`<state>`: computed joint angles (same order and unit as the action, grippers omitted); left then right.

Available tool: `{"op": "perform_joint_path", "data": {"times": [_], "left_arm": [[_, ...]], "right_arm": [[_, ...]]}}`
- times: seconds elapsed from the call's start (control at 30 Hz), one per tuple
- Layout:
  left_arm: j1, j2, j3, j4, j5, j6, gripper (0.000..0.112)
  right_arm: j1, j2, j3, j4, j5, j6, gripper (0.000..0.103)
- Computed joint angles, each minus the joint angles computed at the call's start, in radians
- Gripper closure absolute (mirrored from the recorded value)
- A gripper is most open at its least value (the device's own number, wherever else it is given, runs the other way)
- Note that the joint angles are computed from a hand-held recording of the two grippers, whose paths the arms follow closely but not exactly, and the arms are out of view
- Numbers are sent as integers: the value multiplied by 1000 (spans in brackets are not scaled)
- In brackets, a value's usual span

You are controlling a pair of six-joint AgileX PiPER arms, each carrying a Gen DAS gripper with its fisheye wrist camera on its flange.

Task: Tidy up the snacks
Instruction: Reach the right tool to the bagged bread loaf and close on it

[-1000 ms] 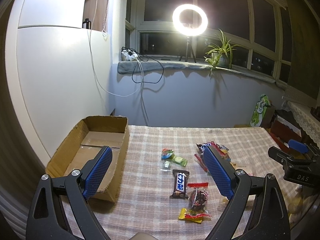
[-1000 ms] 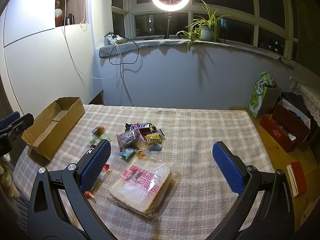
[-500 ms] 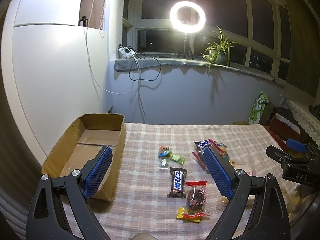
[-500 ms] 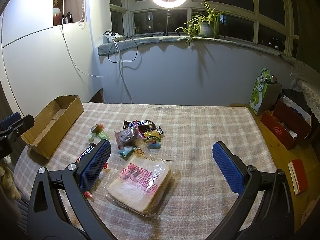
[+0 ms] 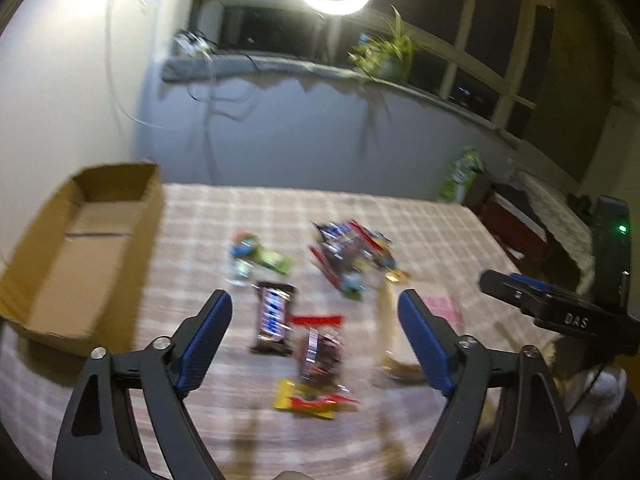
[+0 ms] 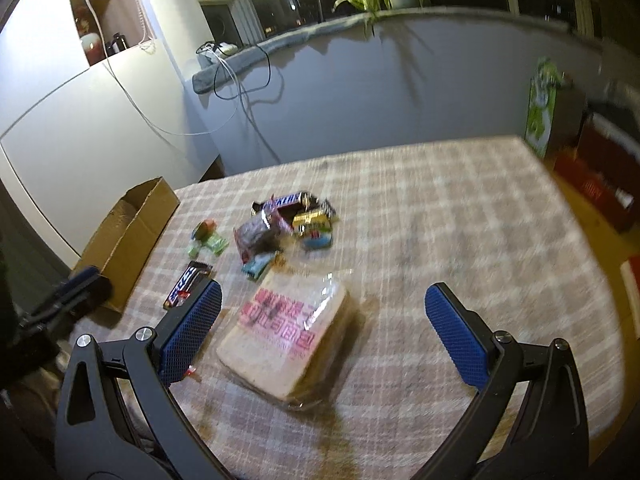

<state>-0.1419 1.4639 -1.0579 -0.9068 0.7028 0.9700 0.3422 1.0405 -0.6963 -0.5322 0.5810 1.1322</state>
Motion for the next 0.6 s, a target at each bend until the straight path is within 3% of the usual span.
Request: {"op": "perform_joint_path", "data": {"times": [0.1,0.27,0.37,0.6], "left_arm": [[-12,47,-18,-20,73,8,31],[-24,146,-67,-34,206,-24,52],[-50,173,-69,-41,226,-10,63],[-113,222,-106,-12,238,-17,70]], "right_arm": [[-72,1,18,181,-63,-171,0],[-146,14,49,466,-127,-450,8],[-193,25,62,676,-143,-652,15],[-288,58,87,1007,-142,-974,29]]}}
